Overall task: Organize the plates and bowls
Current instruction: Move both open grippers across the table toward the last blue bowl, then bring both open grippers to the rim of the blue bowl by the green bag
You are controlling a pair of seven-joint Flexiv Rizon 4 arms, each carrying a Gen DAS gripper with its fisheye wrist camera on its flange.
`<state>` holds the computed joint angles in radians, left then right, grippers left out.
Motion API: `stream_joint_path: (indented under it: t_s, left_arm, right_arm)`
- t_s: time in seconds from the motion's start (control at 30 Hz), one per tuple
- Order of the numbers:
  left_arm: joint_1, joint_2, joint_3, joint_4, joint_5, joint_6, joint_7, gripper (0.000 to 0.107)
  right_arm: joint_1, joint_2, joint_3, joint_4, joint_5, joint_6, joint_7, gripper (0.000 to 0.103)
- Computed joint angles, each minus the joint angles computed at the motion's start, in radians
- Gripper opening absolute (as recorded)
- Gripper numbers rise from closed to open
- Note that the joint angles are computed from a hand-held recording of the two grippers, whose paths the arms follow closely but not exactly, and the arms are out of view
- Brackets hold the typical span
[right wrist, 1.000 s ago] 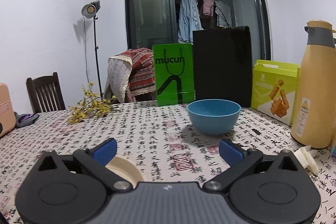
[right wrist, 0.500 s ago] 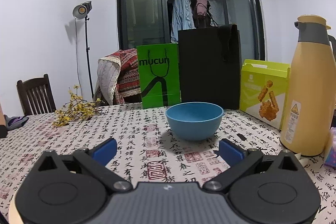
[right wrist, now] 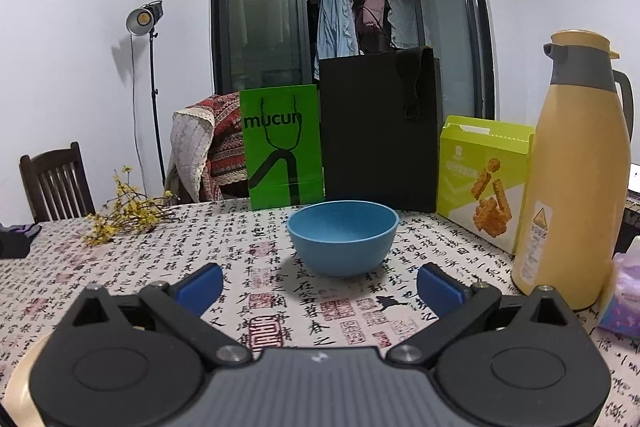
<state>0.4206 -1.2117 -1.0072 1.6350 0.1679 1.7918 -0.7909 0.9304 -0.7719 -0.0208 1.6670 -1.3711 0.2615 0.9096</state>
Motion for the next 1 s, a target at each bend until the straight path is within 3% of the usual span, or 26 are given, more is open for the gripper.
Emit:
stream_joint_path:
  t_s: [0.63,1.0]
  left_arm:
    - [-0.206,0.054,0.080,-0.157,-0.118,-0.077,0.028,0.103]
    - [-0.399,0.040,0.182,-0.367,-0.304,-0.165,0.053,0.103]
  right_arm:
    - [-0.095,0.075,0.003,0.078,-0.066,0.031,0.019,0.103]
    - [-0.201,0.112,0.002,0.113,-0.062,0.097,0.098,0.103]
